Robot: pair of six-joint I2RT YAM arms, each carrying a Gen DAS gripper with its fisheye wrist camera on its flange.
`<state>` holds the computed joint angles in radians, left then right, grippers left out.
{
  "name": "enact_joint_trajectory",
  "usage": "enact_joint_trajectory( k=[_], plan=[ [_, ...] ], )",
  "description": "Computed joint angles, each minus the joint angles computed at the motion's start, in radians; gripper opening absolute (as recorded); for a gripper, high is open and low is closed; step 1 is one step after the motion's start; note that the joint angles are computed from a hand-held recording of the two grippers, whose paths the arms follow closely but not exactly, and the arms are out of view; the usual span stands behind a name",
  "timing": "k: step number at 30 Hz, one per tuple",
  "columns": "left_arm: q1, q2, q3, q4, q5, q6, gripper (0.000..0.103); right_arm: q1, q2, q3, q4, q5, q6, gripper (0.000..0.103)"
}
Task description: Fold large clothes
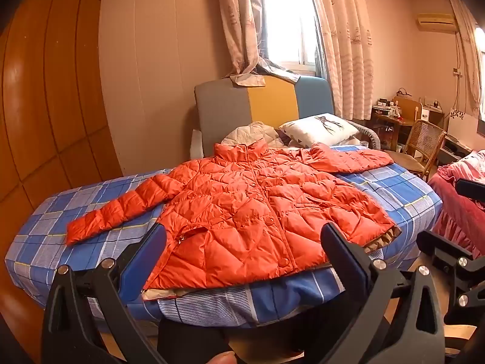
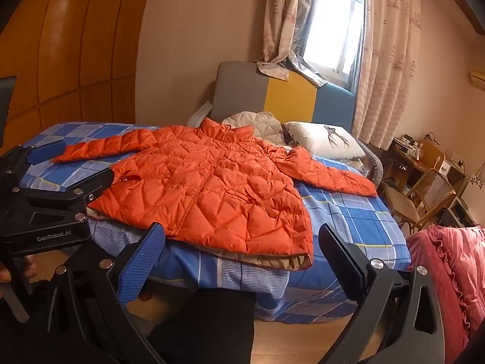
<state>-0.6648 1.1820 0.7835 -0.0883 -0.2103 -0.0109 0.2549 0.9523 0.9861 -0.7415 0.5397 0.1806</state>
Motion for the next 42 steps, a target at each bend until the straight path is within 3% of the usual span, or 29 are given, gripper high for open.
enact_joint_trajectory(
  k=[11,42],
  plan=[
    [0.051,0.013,0.015,0.0,0.06,0.028,0.101,-0.031,-0.016,-0.023,0.018,-0.02,0.002,0.1],
    [0.005,-0.007,0.017,-0.02,0.0,0.031,0.101,-0.053,-0.013,-0.043,0.038,-0.015,0.025,0.1]
  ],
)
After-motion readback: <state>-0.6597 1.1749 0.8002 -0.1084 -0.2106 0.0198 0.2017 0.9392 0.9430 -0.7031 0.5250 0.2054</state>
